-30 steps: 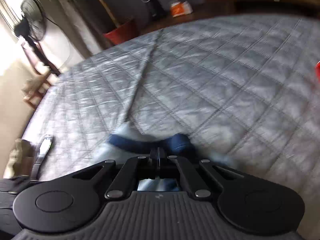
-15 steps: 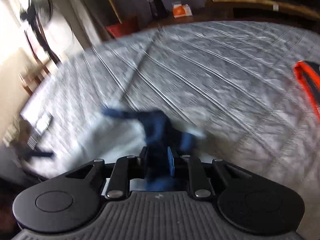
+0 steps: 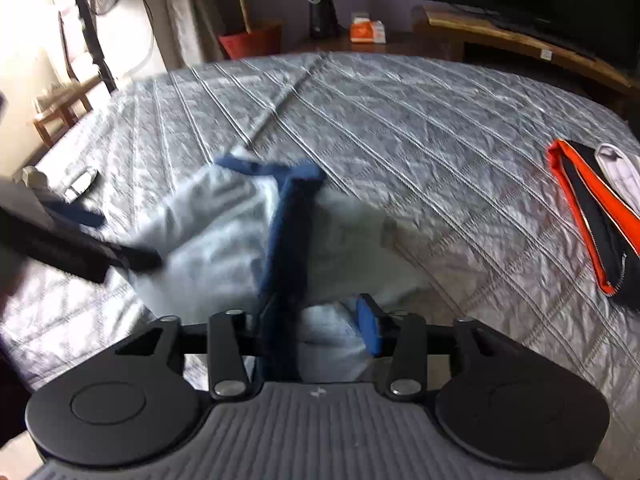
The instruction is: Fold clothes
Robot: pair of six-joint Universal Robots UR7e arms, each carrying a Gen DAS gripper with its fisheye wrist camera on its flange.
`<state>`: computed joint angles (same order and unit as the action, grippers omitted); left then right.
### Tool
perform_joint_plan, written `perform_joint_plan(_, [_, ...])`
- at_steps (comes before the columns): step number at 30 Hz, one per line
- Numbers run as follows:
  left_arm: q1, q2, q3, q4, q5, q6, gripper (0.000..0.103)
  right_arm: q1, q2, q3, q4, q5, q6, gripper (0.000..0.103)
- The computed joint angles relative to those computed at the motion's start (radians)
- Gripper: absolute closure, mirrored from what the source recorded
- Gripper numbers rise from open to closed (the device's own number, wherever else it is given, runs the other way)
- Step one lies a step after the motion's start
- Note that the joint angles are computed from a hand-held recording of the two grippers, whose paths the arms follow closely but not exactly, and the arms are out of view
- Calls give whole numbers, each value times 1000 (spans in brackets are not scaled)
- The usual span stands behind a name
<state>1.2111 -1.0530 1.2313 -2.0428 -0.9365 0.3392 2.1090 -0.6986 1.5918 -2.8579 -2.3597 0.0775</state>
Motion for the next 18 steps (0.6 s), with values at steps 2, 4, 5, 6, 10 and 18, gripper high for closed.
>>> perform_joint_plan(2, [-4, -10, 20, -60, -21, 38, 3, 1, -21, 10, 36, -16, 60, 44])
perform_joint_plan(4, [-9, -14, 36, -104, -21, 67, 3, 6, -39, 18, 51, -26, 83, 42])
perform_joint_plan(5, [-11, -15, 41, -118, -19, 74, 3, 7, -38, 15, 53, -41, 88, 40])
perform_joint_plan(6, [-13, -14, 44, -124, -14, 73, 3, 12, -38, 14, 66, -80, 106, 38])
perform_joint_plan(10, [-16, -5, 39, -96, 33, 59, 3, 7, -61, 46, 36, -120, 229, 42])
perform_joint_plan(18, [-10, -3, 33, -101, 40, 48, 3, 22, -7, 14, -82, -26, 53, 39])
